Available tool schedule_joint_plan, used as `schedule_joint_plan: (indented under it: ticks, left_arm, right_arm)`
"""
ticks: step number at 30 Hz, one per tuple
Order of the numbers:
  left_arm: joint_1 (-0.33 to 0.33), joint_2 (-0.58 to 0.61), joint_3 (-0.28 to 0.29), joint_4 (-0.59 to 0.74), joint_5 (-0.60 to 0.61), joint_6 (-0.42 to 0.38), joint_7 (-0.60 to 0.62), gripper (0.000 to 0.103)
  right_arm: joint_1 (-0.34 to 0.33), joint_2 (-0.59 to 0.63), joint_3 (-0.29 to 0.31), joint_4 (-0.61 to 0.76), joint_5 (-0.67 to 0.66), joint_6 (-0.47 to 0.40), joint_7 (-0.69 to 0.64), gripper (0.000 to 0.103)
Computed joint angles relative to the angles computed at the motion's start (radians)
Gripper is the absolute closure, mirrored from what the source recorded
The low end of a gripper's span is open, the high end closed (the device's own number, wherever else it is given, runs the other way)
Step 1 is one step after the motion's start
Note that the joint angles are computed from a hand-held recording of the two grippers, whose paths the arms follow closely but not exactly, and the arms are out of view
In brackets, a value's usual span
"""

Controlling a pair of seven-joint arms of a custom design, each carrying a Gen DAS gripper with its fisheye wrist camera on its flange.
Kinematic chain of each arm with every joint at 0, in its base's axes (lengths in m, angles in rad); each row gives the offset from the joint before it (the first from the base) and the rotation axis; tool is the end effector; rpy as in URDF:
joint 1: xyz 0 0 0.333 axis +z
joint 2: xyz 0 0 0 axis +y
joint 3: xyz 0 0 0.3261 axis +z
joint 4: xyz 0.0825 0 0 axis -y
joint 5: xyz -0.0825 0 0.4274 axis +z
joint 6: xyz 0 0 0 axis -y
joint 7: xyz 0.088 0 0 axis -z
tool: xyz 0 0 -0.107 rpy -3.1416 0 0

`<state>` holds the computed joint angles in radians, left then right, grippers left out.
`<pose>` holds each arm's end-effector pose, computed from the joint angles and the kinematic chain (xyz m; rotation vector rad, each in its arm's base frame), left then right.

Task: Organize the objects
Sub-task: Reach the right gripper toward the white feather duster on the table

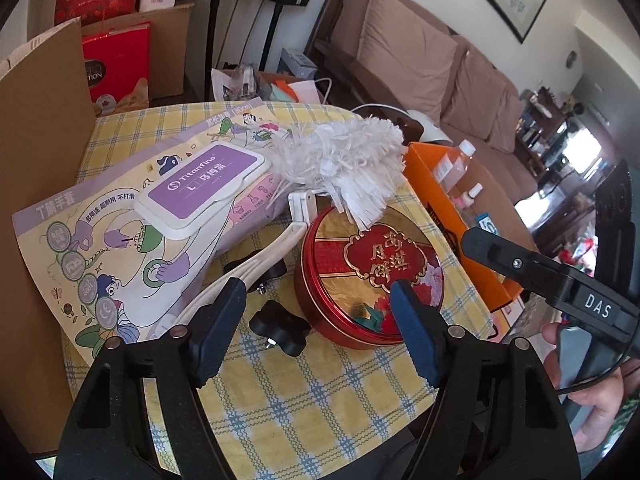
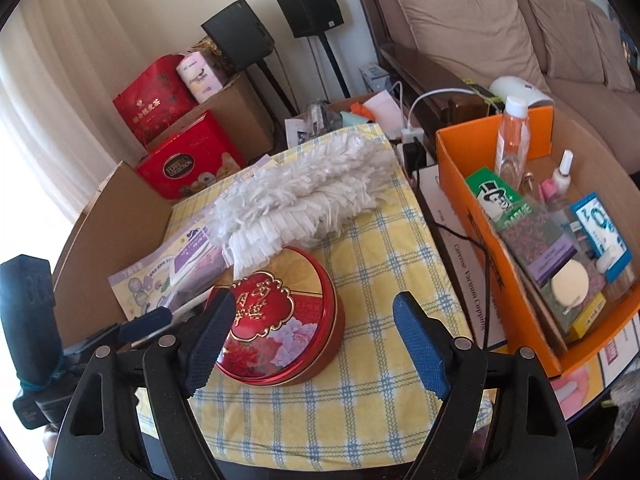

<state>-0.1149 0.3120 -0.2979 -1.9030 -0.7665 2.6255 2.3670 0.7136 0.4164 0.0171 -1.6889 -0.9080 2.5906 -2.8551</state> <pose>0.6423 -0.2498 0.3663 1.4047 -2.5783 1.0680 0.5430 0.5047 0.3914 -1.2781 2.0424 -0.4295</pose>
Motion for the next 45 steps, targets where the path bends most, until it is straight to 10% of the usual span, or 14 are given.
schedule_joint_plan:
  ticks: [12, 30, 41, 45]
  left_arm:
    - [0.006, -0.01, 0.022, -0.02, 0.068, 0.089, -0.018, 0.032]
    - [0.007, 0.06, 0.024, 0.042, 0.2, 0.098, -0.112, 0.032]
    - [0.031, 0.075, 0.009, 0.054, 0.194, 0.077, -0.098, 0.032]
    - [0.023, 0.073, 0.013, 0.049, 0.204, 0.08, -0.087, 0.032]
  right_arm:
    - [-0.028, 0.046, -0.013, 0.072, 0.035, 0.058, -0.05, 0.02]
    - [-0.126, 0.286, -0.023, 0.331, 0.464, 0.167, -0.25, 0.02]
    - [-0.092, 0.284, -0.083, 0.305, 0.511, 0.193, -0.254, 0.086]
    - [-0.06, 0.275, -0.107, 0.327, 0.452, 0.156, -0.255, 0.091]
